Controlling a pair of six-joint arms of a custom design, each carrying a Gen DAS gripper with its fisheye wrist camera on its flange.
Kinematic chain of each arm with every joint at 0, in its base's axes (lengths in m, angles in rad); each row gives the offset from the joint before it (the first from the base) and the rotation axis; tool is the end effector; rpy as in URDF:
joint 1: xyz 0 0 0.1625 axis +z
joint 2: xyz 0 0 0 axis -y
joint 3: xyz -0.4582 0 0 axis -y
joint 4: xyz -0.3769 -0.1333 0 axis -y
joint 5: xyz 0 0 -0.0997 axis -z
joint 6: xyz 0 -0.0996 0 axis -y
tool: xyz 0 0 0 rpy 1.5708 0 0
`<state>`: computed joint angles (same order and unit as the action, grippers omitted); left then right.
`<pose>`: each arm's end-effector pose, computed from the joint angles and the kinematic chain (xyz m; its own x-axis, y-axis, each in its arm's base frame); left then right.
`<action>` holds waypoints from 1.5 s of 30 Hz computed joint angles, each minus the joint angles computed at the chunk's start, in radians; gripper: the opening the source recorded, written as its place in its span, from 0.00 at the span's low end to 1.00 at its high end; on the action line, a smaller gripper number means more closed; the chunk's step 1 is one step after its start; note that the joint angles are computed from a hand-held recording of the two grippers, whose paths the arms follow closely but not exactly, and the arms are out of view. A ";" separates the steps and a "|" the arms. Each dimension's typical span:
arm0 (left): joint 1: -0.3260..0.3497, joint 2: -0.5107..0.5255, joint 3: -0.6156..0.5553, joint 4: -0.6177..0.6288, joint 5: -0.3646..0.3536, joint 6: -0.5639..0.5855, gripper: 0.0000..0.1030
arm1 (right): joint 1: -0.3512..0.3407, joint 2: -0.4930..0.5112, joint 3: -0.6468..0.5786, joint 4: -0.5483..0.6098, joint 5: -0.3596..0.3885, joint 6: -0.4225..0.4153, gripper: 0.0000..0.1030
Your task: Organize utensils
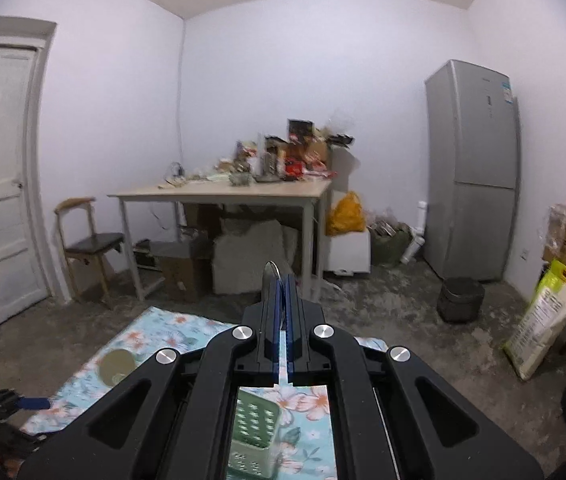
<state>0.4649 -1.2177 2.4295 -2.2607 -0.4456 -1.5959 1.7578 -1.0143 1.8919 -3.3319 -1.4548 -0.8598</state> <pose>-0.2181 -0.3590 0.1526 -0.7799 -0.4033 -0.4787 0.1894 0.5770 -0.7945 0.2581 -0.5848 0.2759 -0.5367 -0.6502 0.5378 -0.8039 0.2003 -0.5601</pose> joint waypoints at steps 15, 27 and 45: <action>0.012 0.082 0.087 -0.365 -0.033 0.169 0.92 | -0.006 0.036 0.050 -0.032 -0.055 0.004 0.51; 0.008 0.122 0.127 -0.645 -0.047 0.358 0.92 | -0.042 -0.094 0.227 -0.072 -0.006 0.033 0.60; 0.143 0.184 0.064 -1.034 -0.205 0.668 0.92 | -0.120 -0.042 0.421 -0.017 -0.191 -0.041 0.60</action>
<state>0.6079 -1.0342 2.4931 -3.2949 -0.6507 -0.9282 1.6375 -1.0567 2.3126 -3.3486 -1.6461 -0.9011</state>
